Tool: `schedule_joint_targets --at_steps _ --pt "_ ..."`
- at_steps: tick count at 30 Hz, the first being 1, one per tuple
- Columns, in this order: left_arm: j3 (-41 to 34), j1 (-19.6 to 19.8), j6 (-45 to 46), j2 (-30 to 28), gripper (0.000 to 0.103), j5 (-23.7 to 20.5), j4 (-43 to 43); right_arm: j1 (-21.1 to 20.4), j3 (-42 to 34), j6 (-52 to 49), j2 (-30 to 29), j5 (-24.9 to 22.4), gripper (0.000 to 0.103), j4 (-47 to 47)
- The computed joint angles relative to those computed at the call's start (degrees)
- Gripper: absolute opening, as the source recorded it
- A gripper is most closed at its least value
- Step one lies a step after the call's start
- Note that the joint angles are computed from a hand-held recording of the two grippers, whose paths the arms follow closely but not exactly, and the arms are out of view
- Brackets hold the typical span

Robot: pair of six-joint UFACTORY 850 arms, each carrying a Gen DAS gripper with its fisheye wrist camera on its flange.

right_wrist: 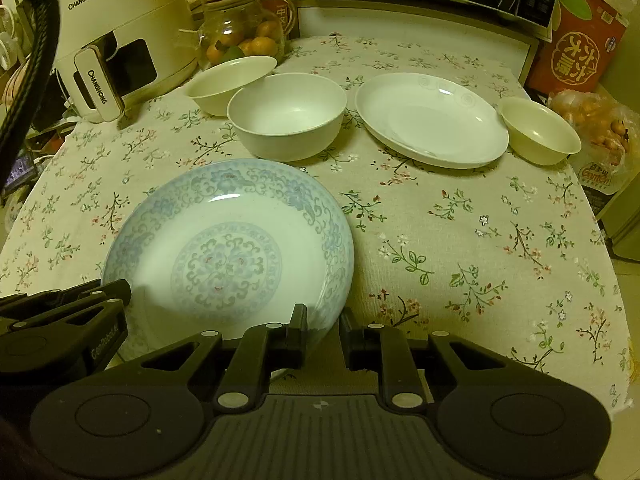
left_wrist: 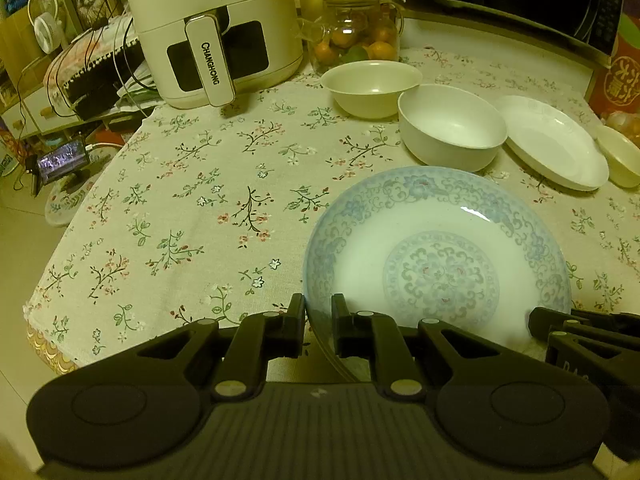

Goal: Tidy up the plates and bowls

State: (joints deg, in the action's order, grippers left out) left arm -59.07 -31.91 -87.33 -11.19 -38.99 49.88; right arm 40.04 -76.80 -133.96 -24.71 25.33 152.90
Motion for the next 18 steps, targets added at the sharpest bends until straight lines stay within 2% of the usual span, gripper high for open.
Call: schedule_joint_targets --at_steps 8,12,15,17,18 --pt "0.5 0.7 1.1 0.8 0.013 1.7 -2.0 -1.1 0.2 -4.5 0.2 -0.9 0.020 6.7" --pt "0.4 1.2 2.7 1.0 0.024 2.3 -3.9 -1.5 0.4 -3.7 0.5 -1.2 0.022 7.6" --pt "0.6 1.9 2.6 1.6 0.024 2.6 -5.1 -2.0 0.9 -4.0 1.1 -1.6 0.031 8.9" --pt "0.7 2.4 2.6 2.2 0.030 3.0 -6.5 -2.3 1.2 -4.1 1.6 -1.8 0.036 9.5" --pt "0.7 2.5 2.4 2.6 0.036 2.9 -6.6 -2.5 1.4 -4.6 1.8 -1.9 0.038 10.2"
